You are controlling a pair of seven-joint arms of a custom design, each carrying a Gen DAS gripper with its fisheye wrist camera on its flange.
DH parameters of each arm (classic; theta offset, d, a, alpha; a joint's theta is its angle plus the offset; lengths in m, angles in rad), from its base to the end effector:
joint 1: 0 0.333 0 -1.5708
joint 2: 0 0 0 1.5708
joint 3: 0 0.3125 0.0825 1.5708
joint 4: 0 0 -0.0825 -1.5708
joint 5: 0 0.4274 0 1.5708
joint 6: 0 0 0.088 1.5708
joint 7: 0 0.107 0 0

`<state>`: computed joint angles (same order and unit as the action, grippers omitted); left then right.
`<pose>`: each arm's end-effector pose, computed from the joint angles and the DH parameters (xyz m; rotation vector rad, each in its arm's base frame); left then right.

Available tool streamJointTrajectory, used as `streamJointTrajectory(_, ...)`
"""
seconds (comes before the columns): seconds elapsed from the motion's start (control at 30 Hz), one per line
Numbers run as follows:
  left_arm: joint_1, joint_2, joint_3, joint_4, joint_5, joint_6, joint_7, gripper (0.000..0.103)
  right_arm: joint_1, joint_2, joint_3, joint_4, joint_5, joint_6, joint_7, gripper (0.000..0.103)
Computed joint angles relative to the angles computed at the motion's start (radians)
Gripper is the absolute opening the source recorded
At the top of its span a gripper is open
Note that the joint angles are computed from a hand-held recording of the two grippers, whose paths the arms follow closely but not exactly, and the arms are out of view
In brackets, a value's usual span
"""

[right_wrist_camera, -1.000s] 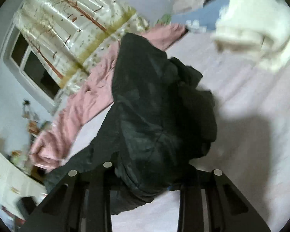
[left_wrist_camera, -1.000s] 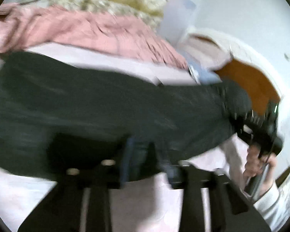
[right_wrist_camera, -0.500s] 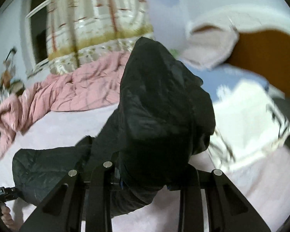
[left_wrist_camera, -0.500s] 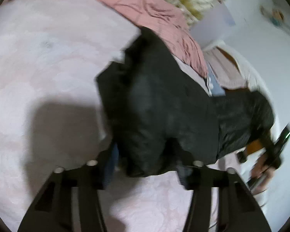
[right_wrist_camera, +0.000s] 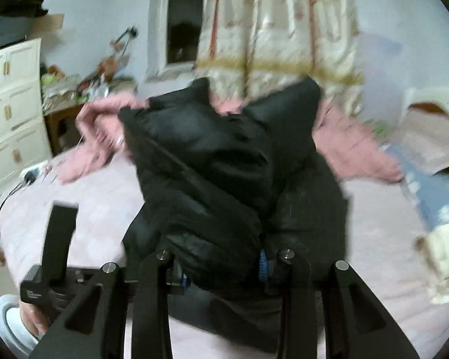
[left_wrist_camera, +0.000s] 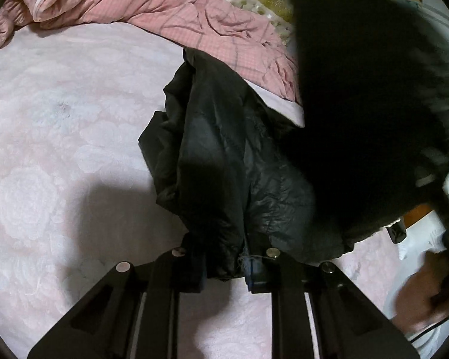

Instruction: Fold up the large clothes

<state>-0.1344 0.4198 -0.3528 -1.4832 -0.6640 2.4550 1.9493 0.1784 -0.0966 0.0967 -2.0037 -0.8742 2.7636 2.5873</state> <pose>0.6926 -0.3163 0.4944 1.5196 -2.2662 1.2407 0.5838 0.2005 0.5703 -1.5741 1.6610 -0.9385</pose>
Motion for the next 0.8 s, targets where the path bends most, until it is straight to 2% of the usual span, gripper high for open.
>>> streamJointTrajectory(0.1,0.016,-0.019,-0.006,-0.033,-0.026,-0.001,0.027,0.018,0.013,0.062,-0.002,0.028,0.004,0.0,0.017,0.039)
streamJointTrajectory(0.27,0.024,-0.016,-0.005,-0.008,-0.056,-0.017,0.027,0.02,0.042,0.099,-0.028,0.048,-0.006,-0.005,0.021,0.045)
streamJointTrajectory(0.37,0.034,-0.061,-0.012,-0.049,-0.111,0.059,0.076,0.02,0.053,0.085,-0.037,0.033,-0.052,-0.004,0.058,0.051)
streamJointTrajectory(0.43,0.027,-0.103,-0.011,-0.093,-0.126,0.143,0.129,0.021,0.05,0.079,-0.04,0.021,-0.086,0.021,0.102,0.062)
streamJointTrajectory(0.47,0.018,-0.126,-0.008,-0.12,-0.13,0.21,0.147,0.021,0.046,0.072,-0.044,0.008,-0.099,0.056,0.129,0.082)
streamJointTrajectory(0.5,0.019,-0.145,-0.011,-0.14,-0.153,0.262,0.175,0.021,0.04,0.067,-0.045,-0.001,-0.122,0.083,0.166,0.092)
streamJointTrajectory(0.53,0.034,-0.156,-0.021,-0.144,-0.198,0.267,0.215,0.021,0.034,0.058,-0.044,-0.01,-0.158,0.1,0.215,0.092)
streamJointTrajectory(0.6,0.059,-0.168,-0.03,-0.14,-0.3,0.262,0.292,0.025,0.028,0.043,-0.038,-0.028,-0.143,0.117,0.221,0.092)
streamJointTrajectory(0.67,0.068,-0.178,-0.028,-0.137,-0.391,0.278,0.37,0.033,0.021,0.025,-0.034,-0.048,-0.123,0.143,0.223,0.092)
streamJointTrajectory(0.8,0.069,-0.18,-0.004,-0.119,-0.464,0.234,0.433,0.046,-0.02,-0.055,-0.026,-0.149,-0.065,0.303,0.225,0.092)
